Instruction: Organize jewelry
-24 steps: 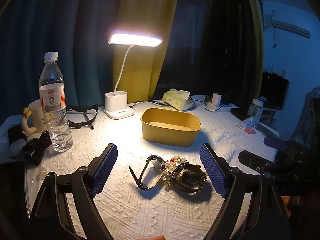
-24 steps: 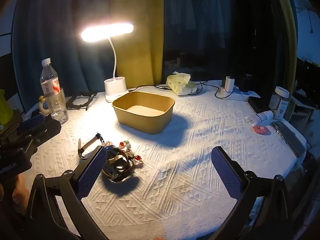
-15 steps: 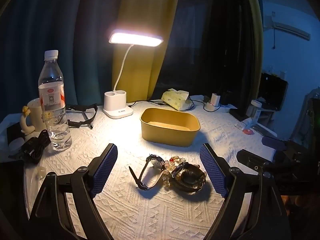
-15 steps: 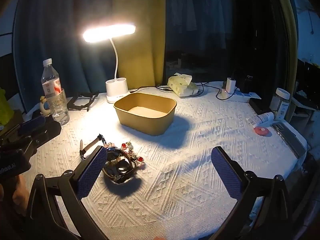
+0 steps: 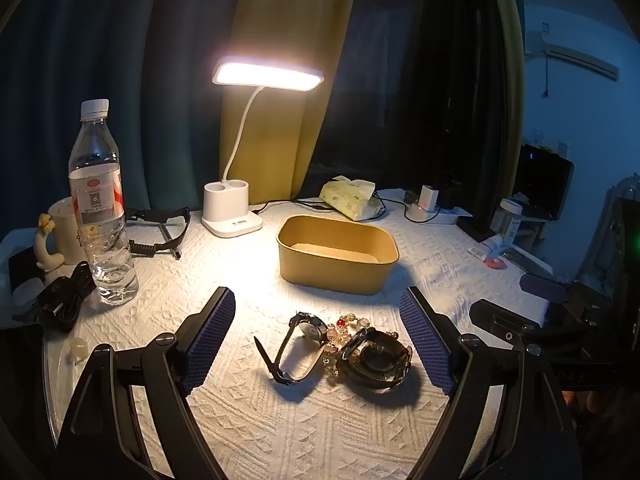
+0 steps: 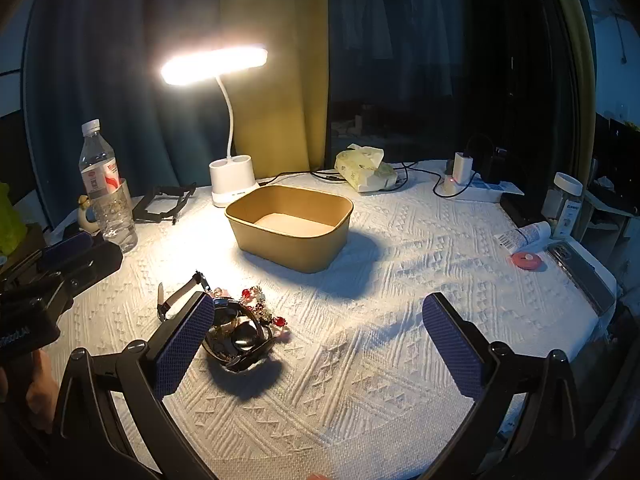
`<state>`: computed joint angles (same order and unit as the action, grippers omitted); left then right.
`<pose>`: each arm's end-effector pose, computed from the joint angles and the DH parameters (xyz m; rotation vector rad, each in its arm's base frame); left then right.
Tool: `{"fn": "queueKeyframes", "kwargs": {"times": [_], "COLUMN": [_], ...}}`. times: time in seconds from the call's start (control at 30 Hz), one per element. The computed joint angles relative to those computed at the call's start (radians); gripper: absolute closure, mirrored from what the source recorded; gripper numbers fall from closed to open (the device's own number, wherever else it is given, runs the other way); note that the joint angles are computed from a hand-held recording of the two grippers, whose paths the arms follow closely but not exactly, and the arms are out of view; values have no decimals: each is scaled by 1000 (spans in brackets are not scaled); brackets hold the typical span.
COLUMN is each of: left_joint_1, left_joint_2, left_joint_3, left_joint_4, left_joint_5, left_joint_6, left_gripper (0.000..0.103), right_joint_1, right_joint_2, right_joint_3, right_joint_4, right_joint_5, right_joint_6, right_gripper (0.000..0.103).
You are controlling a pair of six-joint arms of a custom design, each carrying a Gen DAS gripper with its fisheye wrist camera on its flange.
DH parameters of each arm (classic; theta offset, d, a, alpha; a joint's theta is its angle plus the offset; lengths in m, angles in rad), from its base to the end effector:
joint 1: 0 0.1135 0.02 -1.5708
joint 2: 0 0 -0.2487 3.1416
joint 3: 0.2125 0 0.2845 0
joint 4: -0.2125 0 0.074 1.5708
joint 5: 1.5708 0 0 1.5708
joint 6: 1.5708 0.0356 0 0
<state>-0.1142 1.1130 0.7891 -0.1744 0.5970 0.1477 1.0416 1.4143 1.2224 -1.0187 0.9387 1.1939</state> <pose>0.2796 -0.0522 0.2555 0.6218 1.9289 -0.5935 0.1758 0.2437 0.2761 0.3616 2.1288 -0.1253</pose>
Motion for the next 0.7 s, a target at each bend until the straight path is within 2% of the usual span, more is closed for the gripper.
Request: {"fn": "queueKeyframes", "kwargs": {"times": [0.7], "left_joint_1": [0], "left_joint_2": [10], "left_joint_3": [10], "left_joint_4": [-7], "left_joint_5": [1], "left_joint_6": [7], "left_gripper": [16], "right_joint_1": [-3], "right_joint_2": [-2], "right_joint_3": [-2], "right_joint_4": [8], "right_joint_5": [-2], "right_joint_6": [-2], "right_gripper": [0]}}
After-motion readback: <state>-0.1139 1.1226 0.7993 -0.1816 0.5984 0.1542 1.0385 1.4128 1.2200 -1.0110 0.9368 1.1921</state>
